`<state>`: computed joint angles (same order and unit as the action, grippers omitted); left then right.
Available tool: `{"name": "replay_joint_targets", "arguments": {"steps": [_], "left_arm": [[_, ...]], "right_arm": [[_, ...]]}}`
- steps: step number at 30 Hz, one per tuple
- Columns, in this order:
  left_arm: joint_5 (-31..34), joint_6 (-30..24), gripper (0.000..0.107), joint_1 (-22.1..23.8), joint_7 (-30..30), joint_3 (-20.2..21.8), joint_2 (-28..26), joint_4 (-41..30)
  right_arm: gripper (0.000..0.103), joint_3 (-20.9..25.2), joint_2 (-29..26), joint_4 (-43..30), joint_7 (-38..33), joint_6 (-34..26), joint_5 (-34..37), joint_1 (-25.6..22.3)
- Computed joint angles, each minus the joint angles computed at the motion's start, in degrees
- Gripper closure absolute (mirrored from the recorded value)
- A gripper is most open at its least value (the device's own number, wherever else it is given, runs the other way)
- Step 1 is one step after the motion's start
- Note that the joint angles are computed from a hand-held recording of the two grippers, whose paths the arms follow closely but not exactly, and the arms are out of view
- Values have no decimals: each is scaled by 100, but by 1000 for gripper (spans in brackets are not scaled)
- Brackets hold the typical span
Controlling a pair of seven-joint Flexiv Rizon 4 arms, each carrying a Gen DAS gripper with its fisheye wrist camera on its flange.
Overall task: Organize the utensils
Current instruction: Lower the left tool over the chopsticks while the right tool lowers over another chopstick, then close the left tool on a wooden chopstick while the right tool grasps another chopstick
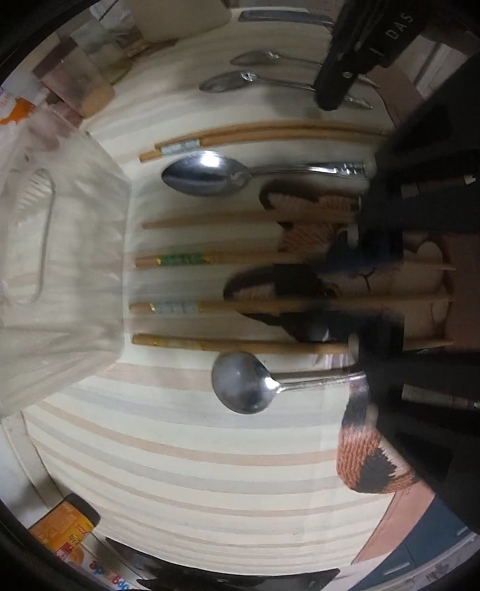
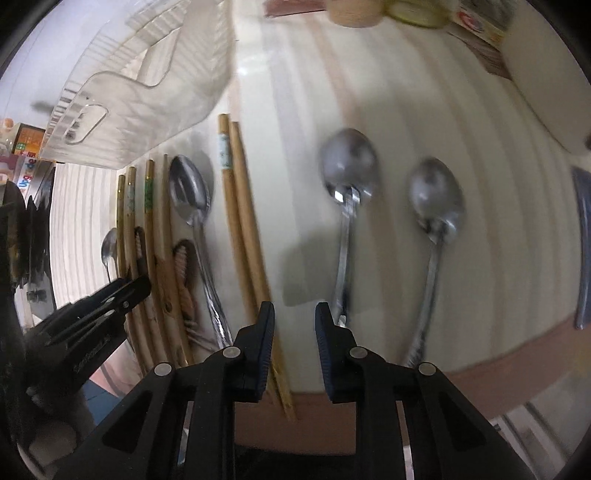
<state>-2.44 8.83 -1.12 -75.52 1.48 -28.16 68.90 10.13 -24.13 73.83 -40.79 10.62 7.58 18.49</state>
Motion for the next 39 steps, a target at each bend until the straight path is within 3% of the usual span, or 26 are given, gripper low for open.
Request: {"name": "replay_joint_targets", "arguments": {"steps": [6, 8, 14, 28, 39], "left_arm": [[-326, -19, 103, 195, 55, -27, 6, 114], [-381, -68, 103, 236, 57, -25, -16, 109], [-510, 190, 99, 379, 271, 22, 208, 660], [72, 255, 103, 55, 181, 46, 152, 477], [-217, 632, 103, 122, 404, 23, 1199, 1078]], "right_arm": [[79, -46, -401, -419, -277, -385, -555, 307], [97, -57, -442, -472, -229, -568, -632, 382], [97, -6, -154, -125, -97, -833, -519, 363], [97, -47, -123, -42, 21, -977, -800, 507], [97, 22, 501, 80, 334, -673, -567, 430]]}}
